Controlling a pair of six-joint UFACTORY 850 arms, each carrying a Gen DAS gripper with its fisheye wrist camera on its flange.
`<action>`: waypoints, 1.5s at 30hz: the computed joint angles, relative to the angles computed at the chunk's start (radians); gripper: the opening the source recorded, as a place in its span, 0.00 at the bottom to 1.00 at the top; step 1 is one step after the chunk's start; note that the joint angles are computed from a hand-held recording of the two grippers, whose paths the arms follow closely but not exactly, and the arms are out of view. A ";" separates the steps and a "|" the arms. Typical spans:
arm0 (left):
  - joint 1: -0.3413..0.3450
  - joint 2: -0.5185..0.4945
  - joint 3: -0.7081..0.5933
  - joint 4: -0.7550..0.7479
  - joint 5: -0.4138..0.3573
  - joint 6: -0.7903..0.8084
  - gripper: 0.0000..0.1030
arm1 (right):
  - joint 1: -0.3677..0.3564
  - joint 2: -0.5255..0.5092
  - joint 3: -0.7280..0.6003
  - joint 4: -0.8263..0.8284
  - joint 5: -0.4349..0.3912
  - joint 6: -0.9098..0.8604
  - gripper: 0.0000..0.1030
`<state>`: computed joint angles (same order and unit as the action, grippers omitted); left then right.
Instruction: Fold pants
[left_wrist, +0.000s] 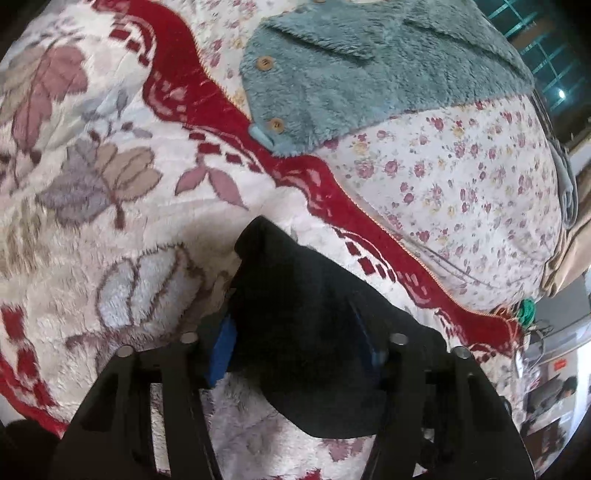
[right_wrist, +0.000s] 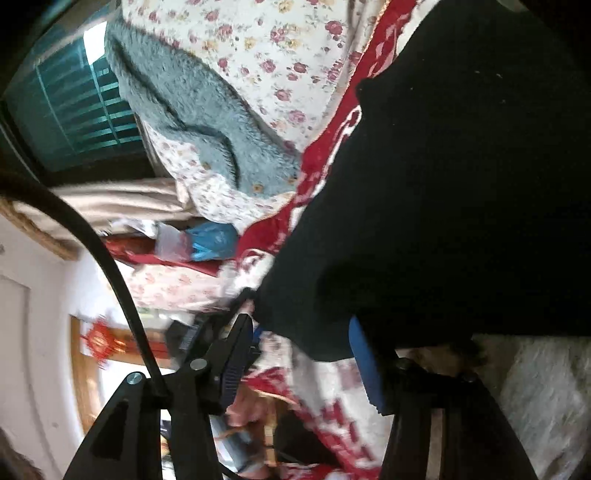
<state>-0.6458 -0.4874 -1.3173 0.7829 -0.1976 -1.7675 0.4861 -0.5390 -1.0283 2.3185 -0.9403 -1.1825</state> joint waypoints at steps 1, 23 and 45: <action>-0.002 -0.001 -0.004 0.000 -0.008 0.010 0.44 | 0.002 -0.002 -0.004 0.010 0.005 0.000 0.50; -0.002 0.052 0.053 -0.007 0.005 0.077 0.14 | 0.008 0.038 -0.018 -0.054 0.078 -0.062 0.06; -0.025 -0.007 -0.024 0.028 -0.092 0.109 0.14 | 0.014 -0.055 -0.129 -0.085 0.130 0.120 0.09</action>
